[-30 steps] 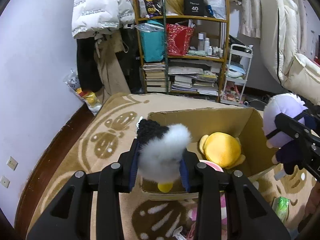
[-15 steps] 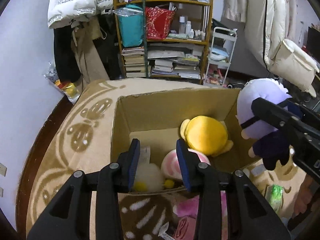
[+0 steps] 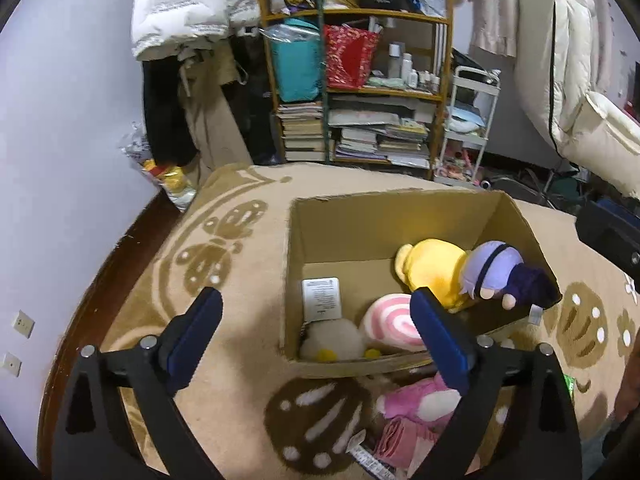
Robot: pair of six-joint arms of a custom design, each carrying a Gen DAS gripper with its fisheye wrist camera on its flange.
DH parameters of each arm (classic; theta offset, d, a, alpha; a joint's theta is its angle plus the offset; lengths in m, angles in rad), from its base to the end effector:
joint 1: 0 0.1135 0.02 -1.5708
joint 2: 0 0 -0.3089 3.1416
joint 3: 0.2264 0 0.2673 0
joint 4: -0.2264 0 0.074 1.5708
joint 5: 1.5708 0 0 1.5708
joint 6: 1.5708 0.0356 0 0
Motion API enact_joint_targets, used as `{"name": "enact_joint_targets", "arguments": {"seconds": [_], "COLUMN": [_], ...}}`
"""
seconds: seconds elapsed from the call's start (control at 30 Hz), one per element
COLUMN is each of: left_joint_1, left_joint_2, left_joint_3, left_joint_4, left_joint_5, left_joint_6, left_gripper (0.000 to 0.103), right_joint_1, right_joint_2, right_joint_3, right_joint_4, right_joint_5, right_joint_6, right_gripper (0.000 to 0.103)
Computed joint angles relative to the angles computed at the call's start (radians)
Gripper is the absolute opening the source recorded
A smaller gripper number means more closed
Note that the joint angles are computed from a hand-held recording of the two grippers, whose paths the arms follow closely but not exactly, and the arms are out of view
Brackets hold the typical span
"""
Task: Organize soft objects
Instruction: 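Carry the doll and white plush over the box and release both, then move both tools toward the pink-and-white plush and pink roll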
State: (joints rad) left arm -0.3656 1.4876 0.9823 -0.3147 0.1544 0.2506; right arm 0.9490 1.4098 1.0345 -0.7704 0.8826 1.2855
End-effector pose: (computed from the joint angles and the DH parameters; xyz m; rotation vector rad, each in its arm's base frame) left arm 0.3023 -0.1216 0.2679 0.7943 2.2556 -0.2387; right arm 0.1823 0.2072 0.2907 0.5833 2.1088 -0.0283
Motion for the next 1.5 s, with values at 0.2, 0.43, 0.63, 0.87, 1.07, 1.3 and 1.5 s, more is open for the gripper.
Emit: {"name": "enact_joint_targets", "arguments": {"seconds": [0.2, 0.43, 0.63, 0.87, 1.07, 1.3, 1.5], "left_joint_1": [0.041, 0.091, 0.136, 0.182, 0.228, 0.261, 0.248], "left_joint_2": [-0.076, -0.158, -0.232, -0.299, -0.343, -0.323, -0.298], "left_joint_3": [-0.016, -0.062, -0.107, -0.156, -0.223, -0.279, -0.304], "left_joint_4": [-0.051, -0.101, -0.148, -0.18, -0.173, -0.145, -0.122], "left_joint_5": [0.001, 0.008, 0.025, 0.035, 0.05, 0.049, 0.037], "left_joint_6": [0.016, 0.05, 0.097, 0.127, 0.155, 0.159, 0.161], "left_gripper": [0.1, 0.1, 0.1, 0.1, 0.1, 0.1, 0.1], "right_joint_1": [0.081, 0.18, 0.245, 0.326, 0.369, 0.377, 0.352], "right_joint_2": [-0.002, 0.031, 0.107, 0.204, 0.274, 0.331, 0.345], "right_joint_3": [0.056, 0.113, 0.184, 0.249, 0.273, 0.251, 0.216], "right_joint_4": [-0.169, -0.306, -0.385, -0.491, -0.514, -0.492, -0.382], "right_joint_5": [0.022, 0.049, 0.05, 0.06, 0.034, 0.002, -0.035], "right_joint_6": [0.127, 0.289, 0.377, 0.514, 0.57, 0.591, 0.504], "right_gripper": [0.103, 0.103, 0.103, 0.103, 0.103, 0.103, 0.103]}}
